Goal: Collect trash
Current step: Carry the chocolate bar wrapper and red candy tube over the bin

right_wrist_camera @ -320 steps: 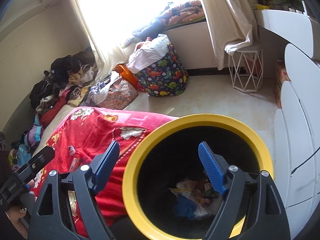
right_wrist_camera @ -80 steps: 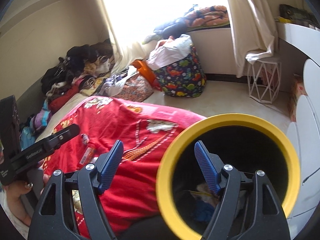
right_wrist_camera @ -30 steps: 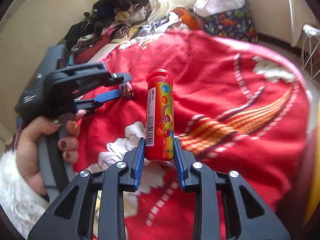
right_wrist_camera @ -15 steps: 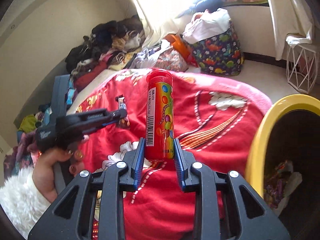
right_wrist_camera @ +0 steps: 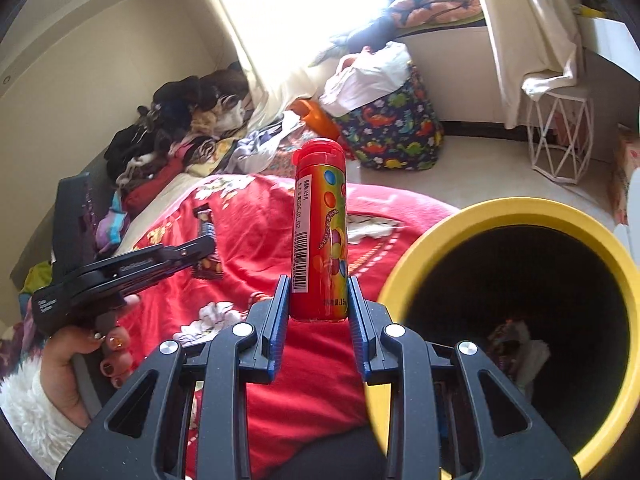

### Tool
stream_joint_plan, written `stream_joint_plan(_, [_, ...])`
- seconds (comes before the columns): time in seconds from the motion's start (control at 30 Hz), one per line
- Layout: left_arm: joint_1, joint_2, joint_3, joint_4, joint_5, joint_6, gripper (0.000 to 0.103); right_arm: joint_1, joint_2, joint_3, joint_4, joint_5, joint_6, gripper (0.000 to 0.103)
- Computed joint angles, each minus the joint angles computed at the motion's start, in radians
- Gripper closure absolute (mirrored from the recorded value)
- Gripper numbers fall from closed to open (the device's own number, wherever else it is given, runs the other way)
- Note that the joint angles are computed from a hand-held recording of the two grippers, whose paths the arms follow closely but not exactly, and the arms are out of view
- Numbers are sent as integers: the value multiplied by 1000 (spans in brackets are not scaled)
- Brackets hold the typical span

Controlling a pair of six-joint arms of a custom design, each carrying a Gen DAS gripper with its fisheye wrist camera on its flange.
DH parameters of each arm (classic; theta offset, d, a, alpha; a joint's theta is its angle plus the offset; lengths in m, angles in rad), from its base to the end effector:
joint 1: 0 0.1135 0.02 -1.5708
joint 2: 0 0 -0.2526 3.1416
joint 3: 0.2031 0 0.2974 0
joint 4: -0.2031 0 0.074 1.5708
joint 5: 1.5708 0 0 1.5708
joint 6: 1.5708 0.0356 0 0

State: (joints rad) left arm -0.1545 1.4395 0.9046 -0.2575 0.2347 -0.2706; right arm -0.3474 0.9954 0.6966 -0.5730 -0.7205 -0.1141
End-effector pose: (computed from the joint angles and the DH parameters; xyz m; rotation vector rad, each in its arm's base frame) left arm 0.3390 -0.0612 0.1897 -0.0232 2.3879 -0.4812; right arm 0.2369 -0.0608 0.2199 -0.0447 2.2576 0.6339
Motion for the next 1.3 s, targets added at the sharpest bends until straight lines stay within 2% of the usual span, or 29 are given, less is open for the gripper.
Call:
stream_joint_plan(0.6, [-204,-17,10,5,-30,-21,94,-277,48,28,-108,-64,-179,76])
stream_joint_plan(1.3, [-420,89,92,21,-58,-3,94,-469,184,84,-145,-21,-330,76])
